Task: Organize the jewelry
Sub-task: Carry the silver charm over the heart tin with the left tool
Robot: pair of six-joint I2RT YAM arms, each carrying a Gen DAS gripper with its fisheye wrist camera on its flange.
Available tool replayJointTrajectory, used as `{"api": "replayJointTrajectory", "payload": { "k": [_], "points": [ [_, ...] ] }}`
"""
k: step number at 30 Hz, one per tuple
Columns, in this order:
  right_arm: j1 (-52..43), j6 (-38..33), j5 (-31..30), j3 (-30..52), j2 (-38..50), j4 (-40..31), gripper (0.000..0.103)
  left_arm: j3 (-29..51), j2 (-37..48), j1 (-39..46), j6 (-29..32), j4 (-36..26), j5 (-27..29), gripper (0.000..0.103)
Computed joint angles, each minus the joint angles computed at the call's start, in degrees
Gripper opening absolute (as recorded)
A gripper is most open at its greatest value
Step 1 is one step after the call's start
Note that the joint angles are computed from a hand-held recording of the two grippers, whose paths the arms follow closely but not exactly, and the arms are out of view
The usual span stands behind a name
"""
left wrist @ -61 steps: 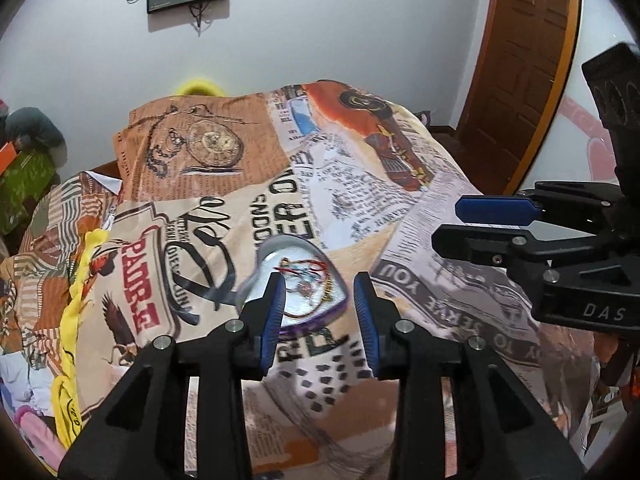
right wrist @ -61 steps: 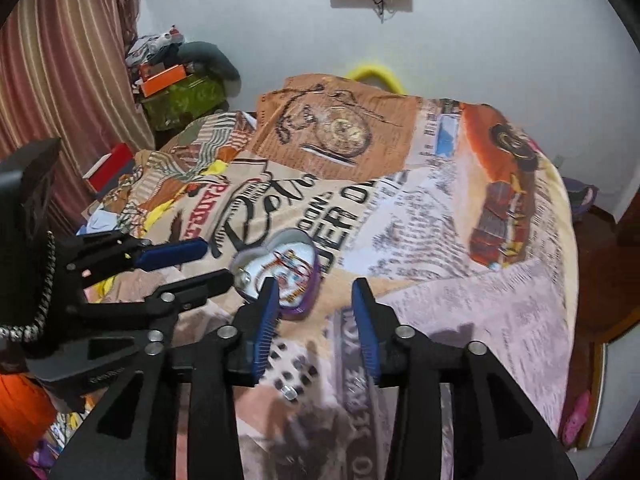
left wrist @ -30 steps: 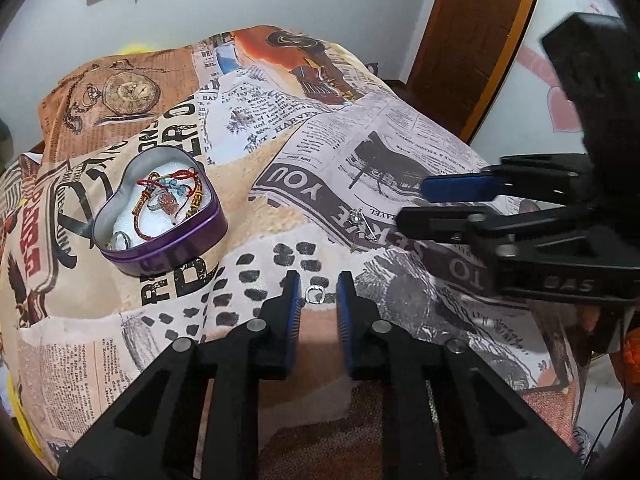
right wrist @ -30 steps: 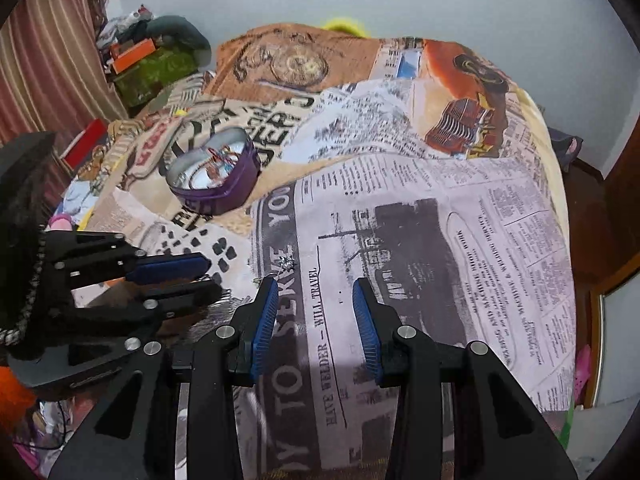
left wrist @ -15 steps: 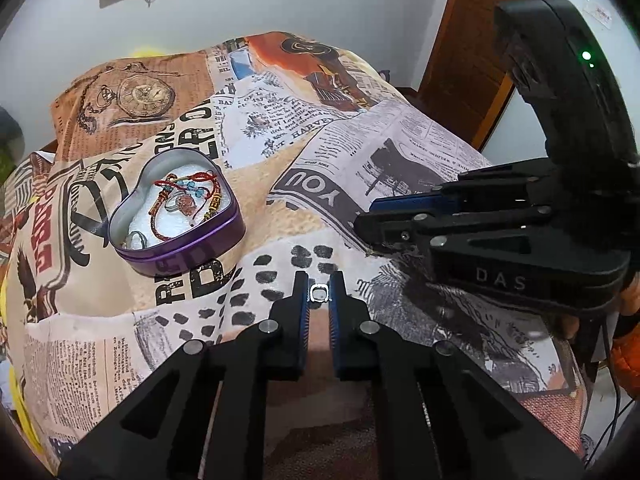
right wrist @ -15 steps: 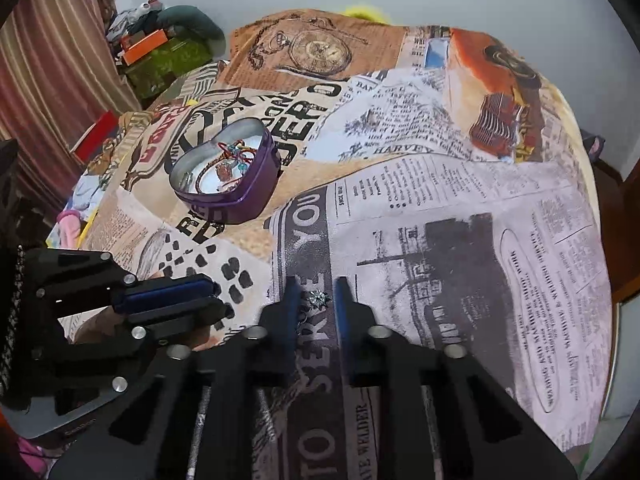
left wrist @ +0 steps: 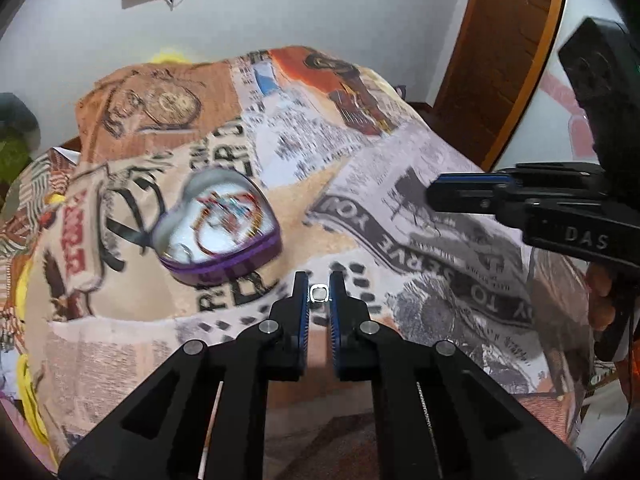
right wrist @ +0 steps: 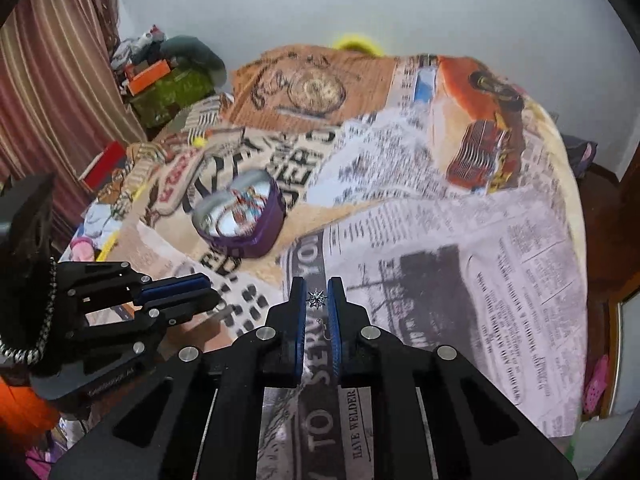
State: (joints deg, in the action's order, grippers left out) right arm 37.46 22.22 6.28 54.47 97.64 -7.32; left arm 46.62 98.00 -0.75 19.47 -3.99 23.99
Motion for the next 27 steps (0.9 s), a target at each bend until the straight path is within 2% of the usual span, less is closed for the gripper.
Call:
{"api": "replayJointTrajectory", "payload": {
  "k": [11,20,27],
  "points": [
    [2.8,-0.2,3.6,4.3,-2.6,-1.6,0.010,1.1,-6.9,3.9,0.3,-0.9,0.9,0.008],
    [4.7,-0.2,2.3,9.9,1.9,-0.1,0.010,3.0,-5.7,6.3,0.5,-0.6,1.7,0.008],
    [4.4,-0.2,-0.6,14.3,7.6,1.0,0.010,5.4,-1.2,7.3,0.1,0.7,1.3,0.008]
  ]
}}
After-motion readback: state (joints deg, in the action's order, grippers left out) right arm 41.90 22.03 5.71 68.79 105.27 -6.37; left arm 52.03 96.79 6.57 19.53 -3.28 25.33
